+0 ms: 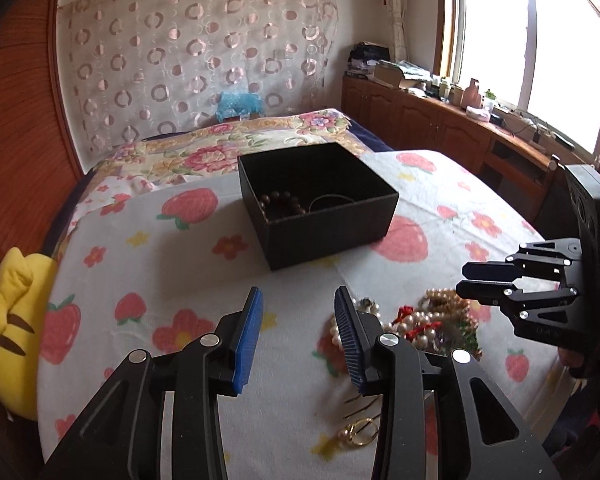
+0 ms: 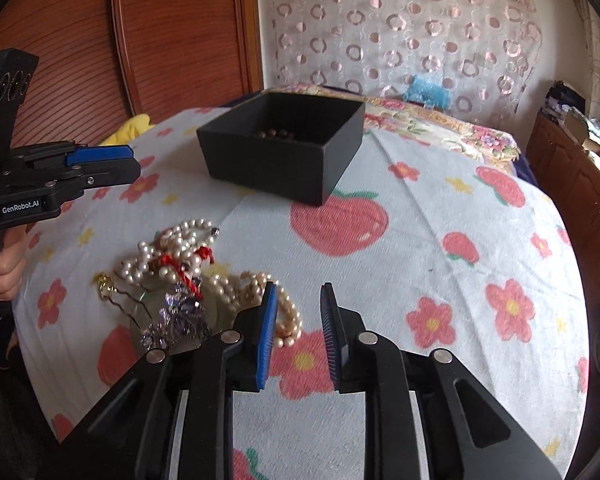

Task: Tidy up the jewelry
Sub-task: 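Return the left tool to the jewelry pile, open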

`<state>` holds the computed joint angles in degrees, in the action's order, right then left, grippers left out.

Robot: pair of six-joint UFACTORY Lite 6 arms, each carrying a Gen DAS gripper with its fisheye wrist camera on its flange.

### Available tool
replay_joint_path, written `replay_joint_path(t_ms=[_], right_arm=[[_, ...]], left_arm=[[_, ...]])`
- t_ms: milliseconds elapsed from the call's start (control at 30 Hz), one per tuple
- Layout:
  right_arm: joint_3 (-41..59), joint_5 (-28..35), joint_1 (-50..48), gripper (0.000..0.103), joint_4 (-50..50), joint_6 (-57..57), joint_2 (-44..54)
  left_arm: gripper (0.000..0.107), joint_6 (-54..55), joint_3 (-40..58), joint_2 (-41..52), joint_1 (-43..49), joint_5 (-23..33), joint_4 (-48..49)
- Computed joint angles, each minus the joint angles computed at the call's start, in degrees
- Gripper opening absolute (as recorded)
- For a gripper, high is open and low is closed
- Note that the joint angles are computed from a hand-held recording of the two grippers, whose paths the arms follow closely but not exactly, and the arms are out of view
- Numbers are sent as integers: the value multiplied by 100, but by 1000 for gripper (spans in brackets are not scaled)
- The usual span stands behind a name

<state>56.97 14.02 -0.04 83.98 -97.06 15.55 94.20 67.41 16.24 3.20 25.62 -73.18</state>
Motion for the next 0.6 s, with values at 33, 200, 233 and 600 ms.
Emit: replay_joint_path(t_ms=[33, 200, 233, 600], right_arm=[[40, -3, 11, 22, -194, 175, 49], [314, -156, 94, 14, -1086, 1107, 342], [333, -234, 115, 7, -1221, 1258, 352], [415, -381, 170, 6, -1497, 1512, 427]], left_arm=[[35, -14, -10, 23, 16, 41, 27], [35, -50, 29, 184, 92, 114, 83], [35, -49, 23, 199, 92, 116, 88], [35, -858, 639, 782, -162, 287, 959]])
